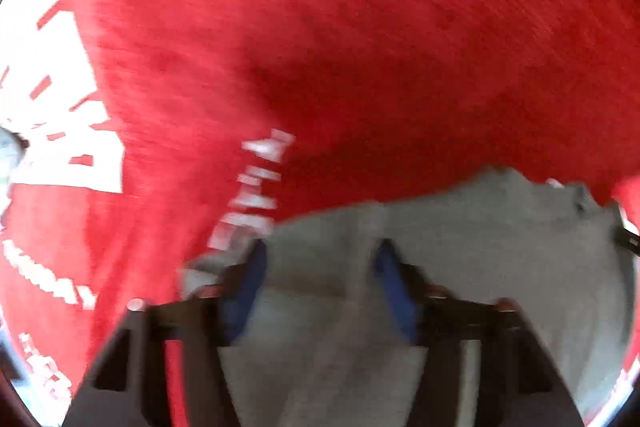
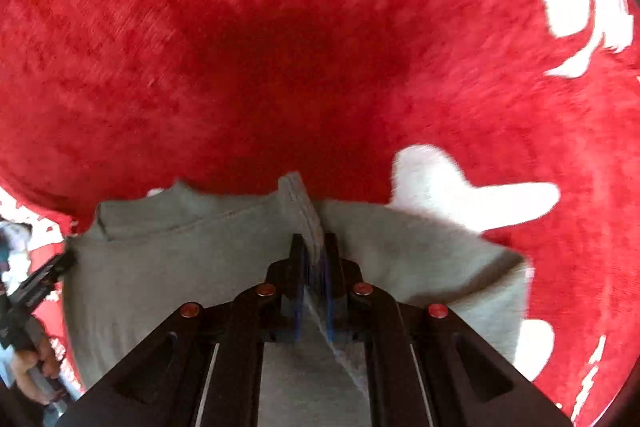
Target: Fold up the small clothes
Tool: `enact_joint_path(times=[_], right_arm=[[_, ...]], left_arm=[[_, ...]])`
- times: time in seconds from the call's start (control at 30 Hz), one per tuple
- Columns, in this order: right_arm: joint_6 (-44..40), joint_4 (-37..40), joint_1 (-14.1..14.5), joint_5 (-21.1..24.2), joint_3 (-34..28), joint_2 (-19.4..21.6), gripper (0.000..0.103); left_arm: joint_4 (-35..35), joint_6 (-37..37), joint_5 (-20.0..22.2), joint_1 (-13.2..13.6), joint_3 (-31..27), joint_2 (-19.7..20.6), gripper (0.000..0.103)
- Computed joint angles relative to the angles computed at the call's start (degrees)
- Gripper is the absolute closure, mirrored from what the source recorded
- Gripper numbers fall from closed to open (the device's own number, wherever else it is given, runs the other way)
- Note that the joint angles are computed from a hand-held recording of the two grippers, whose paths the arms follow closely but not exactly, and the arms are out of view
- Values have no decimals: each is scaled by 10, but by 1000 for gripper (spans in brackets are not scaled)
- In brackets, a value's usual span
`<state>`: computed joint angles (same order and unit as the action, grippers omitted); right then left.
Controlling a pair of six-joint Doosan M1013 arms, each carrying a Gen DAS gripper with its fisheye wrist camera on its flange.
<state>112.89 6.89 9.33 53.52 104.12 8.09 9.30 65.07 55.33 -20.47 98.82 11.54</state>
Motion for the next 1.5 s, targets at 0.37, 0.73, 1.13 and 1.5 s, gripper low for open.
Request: enact_joint_path(times=[0.37, 0.73, 1.13, 1.5], right_arm=[[-3, -20, 13, 16, 27, -74, 77], [-5, 15, 48, 93, 122, -149, 80], [133, 255, -70, 29, 235, -247, 56], [126, 166, -50, 58, 204, -212, 95]], left_arm=[[-27, 36, 39, 11, 32, -64, 41], [-77, -4, 88, -10, 127, -130, 41], [-267, 24, 90, 61, 166, -166, 37], [-198, 56, 79, 10, 157, -168, 94]])
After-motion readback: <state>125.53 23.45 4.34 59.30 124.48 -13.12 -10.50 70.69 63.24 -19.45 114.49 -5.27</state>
